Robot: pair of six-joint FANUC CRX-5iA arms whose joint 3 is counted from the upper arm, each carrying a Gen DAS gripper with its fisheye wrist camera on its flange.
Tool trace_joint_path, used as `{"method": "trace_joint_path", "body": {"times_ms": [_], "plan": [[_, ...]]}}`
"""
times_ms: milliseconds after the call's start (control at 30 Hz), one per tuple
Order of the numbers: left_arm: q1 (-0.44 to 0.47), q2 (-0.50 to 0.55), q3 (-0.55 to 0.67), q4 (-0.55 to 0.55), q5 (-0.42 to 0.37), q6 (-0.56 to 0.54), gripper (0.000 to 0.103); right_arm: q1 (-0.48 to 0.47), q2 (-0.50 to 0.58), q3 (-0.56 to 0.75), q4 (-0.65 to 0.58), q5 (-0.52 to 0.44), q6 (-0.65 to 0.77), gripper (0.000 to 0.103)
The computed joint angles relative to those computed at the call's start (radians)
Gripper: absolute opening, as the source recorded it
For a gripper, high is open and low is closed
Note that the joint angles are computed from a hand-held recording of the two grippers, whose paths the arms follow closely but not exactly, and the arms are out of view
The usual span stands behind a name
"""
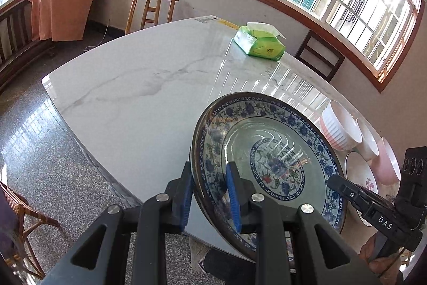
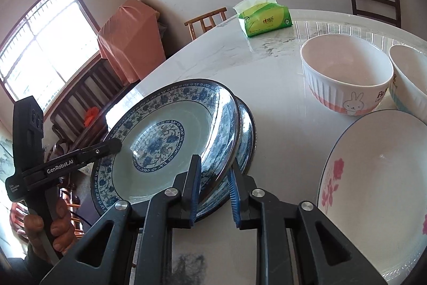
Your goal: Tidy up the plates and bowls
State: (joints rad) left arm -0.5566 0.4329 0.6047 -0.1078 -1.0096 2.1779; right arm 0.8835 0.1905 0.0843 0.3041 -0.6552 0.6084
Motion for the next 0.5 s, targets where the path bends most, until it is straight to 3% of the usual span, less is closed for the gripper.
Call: {"method": "trace_joint_path", "body": {"times_ms": [500], "plan": [[0.006,0.018,0.002,0.016,0.006,-0.008,0.024,0.021,0.019,-0.011,0.112,-0.022,-0.047,0.023]]}}
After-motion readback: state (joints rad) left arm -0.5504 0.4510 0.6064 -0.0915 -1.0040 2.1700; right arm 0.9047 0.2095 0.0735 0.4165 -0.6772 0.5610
